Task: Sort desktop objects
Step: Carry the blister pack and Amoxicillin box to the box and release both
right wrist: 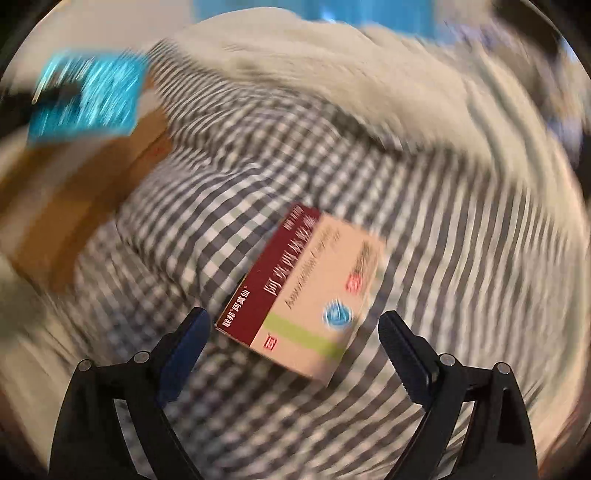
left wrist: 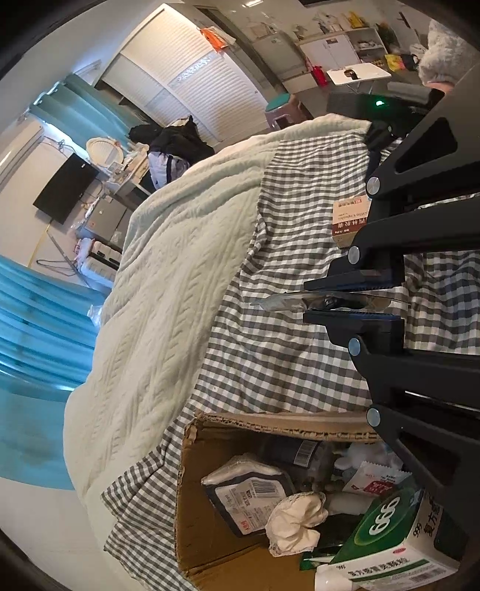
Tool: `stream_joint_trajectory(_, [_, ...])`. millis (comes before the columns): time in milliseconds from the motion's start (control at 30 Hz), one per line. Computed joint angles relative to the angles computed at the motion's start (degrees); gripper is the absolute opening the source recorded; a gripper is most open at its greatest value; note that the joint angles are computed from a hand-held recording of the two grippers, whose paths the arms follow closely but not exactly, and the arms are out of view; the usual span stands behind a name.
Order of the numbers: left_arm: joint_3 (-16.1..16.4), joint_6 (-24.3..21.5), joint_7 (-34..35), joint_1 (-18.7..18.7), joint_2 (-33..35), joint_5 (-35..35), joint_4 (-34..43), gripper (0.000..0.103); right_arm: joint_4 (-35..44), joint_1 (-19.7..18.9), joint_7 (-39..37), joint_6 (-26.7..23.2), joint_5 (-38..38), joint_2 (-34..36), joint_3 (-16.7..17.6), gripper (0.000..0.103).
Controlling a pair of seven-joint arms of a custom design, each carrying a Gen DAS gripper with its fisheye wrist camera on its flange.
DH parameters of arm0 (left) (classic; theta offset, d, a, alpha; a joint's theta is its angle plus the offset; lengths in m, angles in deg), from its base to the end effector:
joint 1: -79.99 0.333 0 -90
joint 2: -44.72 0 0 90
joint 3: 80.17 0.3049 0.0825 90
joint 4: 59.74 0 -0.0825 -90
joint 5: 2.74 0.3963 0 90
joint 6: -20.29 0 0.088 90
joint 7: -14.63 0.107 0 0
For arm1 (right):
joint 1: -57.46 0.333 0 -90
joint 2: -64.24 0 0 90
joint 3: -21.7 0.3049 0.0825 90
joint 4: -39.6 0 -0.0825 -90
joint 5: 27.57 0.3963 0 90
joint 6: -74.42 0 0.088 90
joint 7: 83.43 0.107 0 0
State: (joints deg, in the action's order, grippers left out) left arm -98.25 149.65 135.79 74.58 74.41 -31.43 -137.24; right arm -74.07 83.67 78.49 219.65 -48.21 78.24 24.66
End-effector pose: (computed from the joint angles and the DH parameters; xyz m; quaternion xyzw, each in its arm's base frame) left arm 0.6981 -0.2622 0.4724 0.4222 -0.8376 0.3438 0.0446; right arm 0.5520 0.3112 0.3562 -0.5074 0.8402 -0.1023 0.1617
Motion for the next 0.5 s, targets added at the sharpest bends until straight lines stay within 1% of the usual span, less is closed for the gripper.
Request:
stream_joint_trajectory(100, [0.1,0.6,-0.1,-0.4,-0.1,0.6,-0.4,0.009,2.1,-1.1,-1.4,-0.1,4.6,2.6,0.6,0.093])
stream_joint_trajectory(200, [0.3,1.4,-0.3,-0.8,-0.2,1.5,-0.9,0.009,6.1,0.2,-0.8,-1.9,2.5,6.0,-0.9,0.093])
stream_joint_trajectory(267, [0.4,1.4,-0.6,-1.0,0.0,2.0,-0.9,0.009,8.8,0.4,-1.7,-2.8,2.0,8.3,-1.4,0.093])
stream_joint_trajectory(300, [0.4,1.2,-0.7,-1.1,0.1,2.3,-0.7,0.009,9.4,0.5,-1.6,-3.1,2.1,8.9,-1.7,0.091])
stream_joint_trajectory(333, [0.4,1.4,-0.8,-1.1,0.1,2.4,-0.7,0.009,10.2,0.7,-1.3,-3.4,2.1,9.7,-2.0,0.082])
stream_joint_trajectory(367, [0.4,1.4,-0.8,-1.1,0.1,2.5,-0.7,0.009,10.2,0.5,-1.1,-2.7,2.4,10.1,-2.2,0.077])
stream_joint_trajectory(467, [0.0,1.9,0.5,-0.6,-0.4,2.1,-1.4,0.009,8.9,1.1,-0.1,-0.8,1.1,9.2,-3.0,0.076])
stream_joint_trajectory(500, [0.0,2.2,0.9,-0.5,-0.8,2.0,-1.8,0.009,7.4,1.6,1.6,1.8,-0.3,8.2,-3.7,0.076])
